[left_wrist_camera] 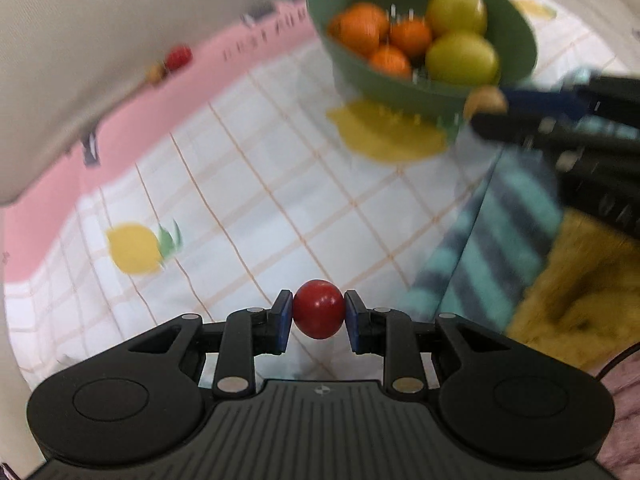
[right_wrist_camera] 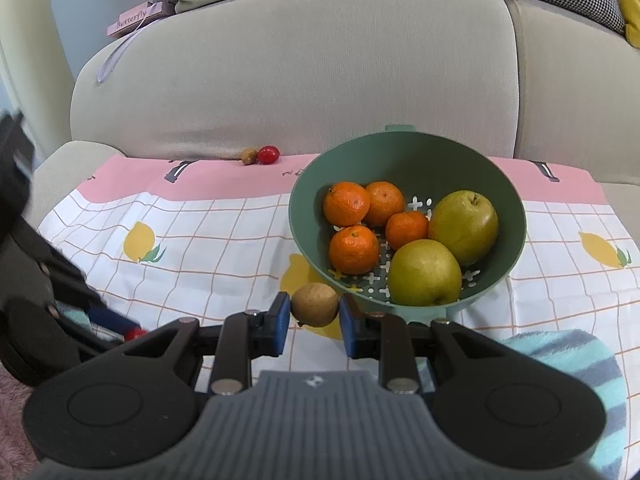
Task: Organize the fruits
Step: 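Hold the kiwi beside the colander with the right tool while the left tool carries the tomato, then open the right tool dropping the kiwi while the left tool drops the tomato into the colander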
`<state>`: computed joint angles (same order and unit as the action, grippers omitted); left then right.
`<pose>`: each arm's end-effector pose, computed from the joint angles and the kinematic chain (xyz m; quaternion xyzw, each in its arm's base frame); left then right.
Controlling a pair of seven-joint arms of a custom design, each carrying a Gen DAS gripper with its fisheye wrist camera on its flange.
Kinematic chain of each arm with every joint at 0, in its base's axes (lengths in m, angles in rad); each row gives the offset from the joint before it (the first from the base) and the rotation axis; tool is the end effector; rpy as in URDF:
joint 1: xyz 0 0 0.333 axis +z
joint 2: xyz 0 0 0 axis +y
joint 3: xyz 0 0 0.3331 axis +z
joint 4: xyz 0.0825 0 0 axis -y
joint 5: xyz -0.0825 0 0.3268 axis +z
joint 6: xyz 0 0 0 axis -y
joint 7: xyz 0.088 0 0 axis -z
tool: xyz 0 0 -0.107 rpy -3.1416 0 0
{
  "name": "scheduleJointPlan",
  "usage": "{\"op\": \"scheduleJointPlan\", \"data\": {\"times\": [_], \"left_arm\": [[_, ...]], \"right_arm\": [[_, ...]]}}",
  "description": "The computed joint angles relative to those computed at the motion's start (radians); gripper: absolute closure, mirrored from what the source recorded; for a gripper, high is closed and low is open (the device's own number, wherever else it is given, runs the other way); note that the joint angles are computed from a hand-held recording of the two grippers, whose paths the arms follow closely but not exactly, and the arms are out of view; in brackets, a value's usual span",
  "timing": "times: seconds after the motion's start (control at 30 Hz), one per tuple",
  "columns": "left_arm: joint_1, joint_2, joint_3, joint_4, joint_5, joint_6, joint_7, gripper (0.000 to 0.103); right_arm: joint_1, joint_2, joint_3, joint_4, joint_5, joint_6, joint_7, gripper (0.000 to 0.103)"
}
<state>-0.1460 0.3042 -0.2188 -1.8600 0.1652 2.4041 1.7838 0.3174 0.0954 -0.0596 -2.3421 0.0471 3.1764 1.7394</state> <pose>0.5707 -0.2035 0.4327 -0.4324 0.8925 -0.0740 0.1044 0.5089 0.1305 0.4413 -0.6737 0.6447 -0.1912 0.3064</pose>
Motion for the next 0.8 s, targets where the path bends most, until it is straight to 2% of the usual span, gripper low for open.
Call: {"op": "scheduleJointPlan", "data": {"times": [0.07, 0.17, 0.33, 0.57, 0.7, 0.8], "left_arm": [[-0.005, -0.009, -0.006, 0.009, -0.004, 0.022, -0.007, 0.073], [-0.004, -0.018, -0.011, 0.025, -0.015, 0.057, 0.000, 0.073], [-0.004, 0.001, -0.025, 0.084, -0.051, 0.107, 0.021, 0.073], [0.014, 0.072, -0.066, 0.218, -0.170, 0.113, 0.072, 0.073], [0.028, 0.136, -0.103, 0.314, -0.259, 0.092, 0.107, 0.073], [0.033, 0.192, -0.127, 0.387, -0.312, 0.056, 0.141, 0.073]], "right_arm": [[0.032, -0.005, -0.040, -0.005, -0.046, 0.013, 0.036, 0.080], [0.102, -0.012, -0.131, -0.007, -0.157, 0.030, 0.126, 0.080], [0.240, -0.013, -0.329, 0.017, -0.437, 0.046, 0.350, 0.080], [0.291, 0.029, -0.464, 0.098, -0.724, 0.053, 0.569, 0.080], [0.266, 0.067, -0.471, 0.148, -0.796, 0.055, 0.616, 0.080], [0.205, 0.094, -0.414, 0.172, -0.737, 0.057, 0.548, 0.080]]}}
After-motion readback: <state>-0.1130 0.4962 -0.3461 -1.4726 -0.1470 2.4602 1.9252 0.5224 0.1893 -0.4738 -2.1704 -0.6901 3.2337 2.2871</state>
